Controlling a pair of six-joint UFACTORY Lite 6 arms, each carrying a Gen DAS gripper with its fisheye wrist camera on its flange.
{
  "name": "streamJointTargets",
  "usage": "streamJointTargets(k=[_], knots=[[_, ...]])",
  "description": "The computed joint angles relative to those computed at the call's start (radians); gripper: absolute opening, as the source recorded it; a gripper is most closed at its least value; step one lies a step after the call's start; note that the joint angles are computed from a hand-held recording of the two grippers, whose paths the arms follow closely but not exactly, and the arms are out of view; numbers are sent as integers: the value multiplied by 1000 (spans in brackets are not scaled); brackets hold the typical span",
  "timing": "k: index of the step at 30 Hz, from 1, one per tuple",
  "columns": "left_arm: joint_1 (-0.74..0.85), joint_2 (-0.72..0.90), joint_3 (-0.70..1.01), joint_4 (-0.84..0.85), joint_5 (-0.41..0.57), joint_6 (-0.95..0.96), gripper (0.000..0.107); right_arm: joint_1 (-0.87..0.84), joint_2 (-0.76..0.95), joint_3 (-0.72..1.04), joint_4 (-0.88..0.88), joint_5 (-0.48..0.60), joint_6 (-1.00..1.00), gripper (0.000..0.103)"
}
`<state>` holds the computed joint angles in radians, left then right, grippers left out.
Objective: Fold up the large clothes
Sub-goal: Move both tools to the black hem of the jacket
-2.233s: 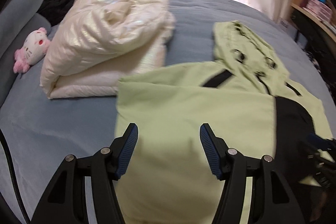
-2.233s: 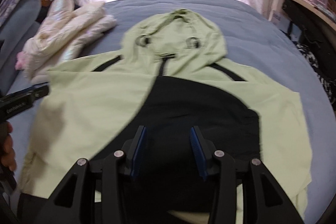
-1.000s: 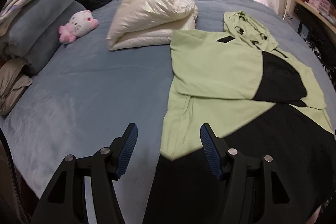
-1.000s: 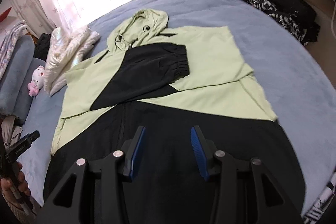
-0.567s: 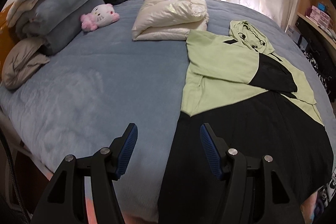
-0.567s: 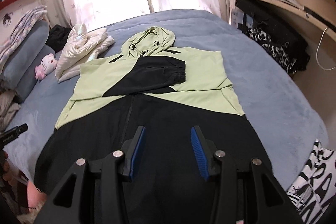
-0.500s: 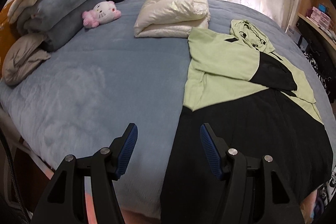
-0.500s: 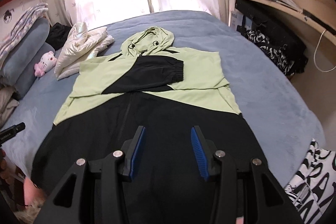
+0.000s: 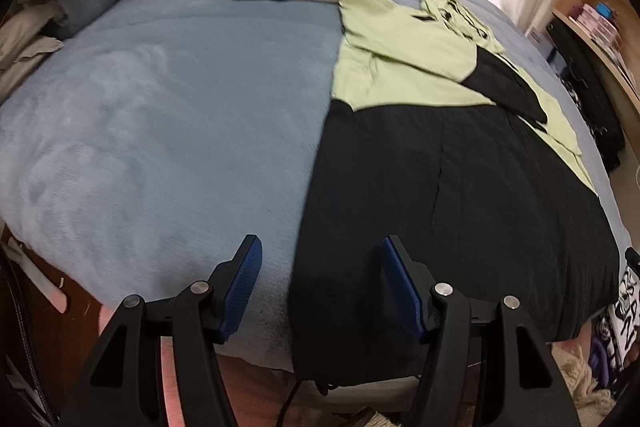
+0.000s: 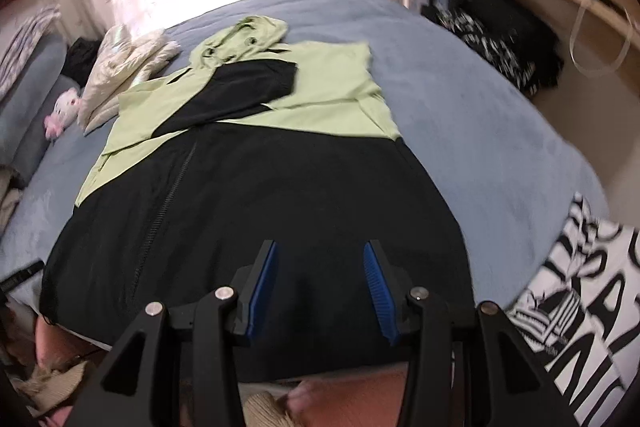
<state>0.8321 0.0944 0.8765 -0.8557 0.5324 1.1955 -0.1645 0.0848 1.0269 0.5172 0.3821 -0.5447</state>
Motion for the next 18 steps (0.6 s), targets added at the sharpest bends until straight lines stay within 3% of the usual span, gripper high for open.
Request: streamJointTargets(k=[7, 10, 18], knots=[[-34, 76, 5, -39, -26, 68, 63, -195, 70, 23, 251, 120, -252, 45], [-42, 94, 5, -73, -34, 109, 68, -252, 137, 69, 285, 164, -278, 45], [-51, 146, 21, -142, -19, 200, 89, -303, 235, 124, 303, 153, -331, 45]])
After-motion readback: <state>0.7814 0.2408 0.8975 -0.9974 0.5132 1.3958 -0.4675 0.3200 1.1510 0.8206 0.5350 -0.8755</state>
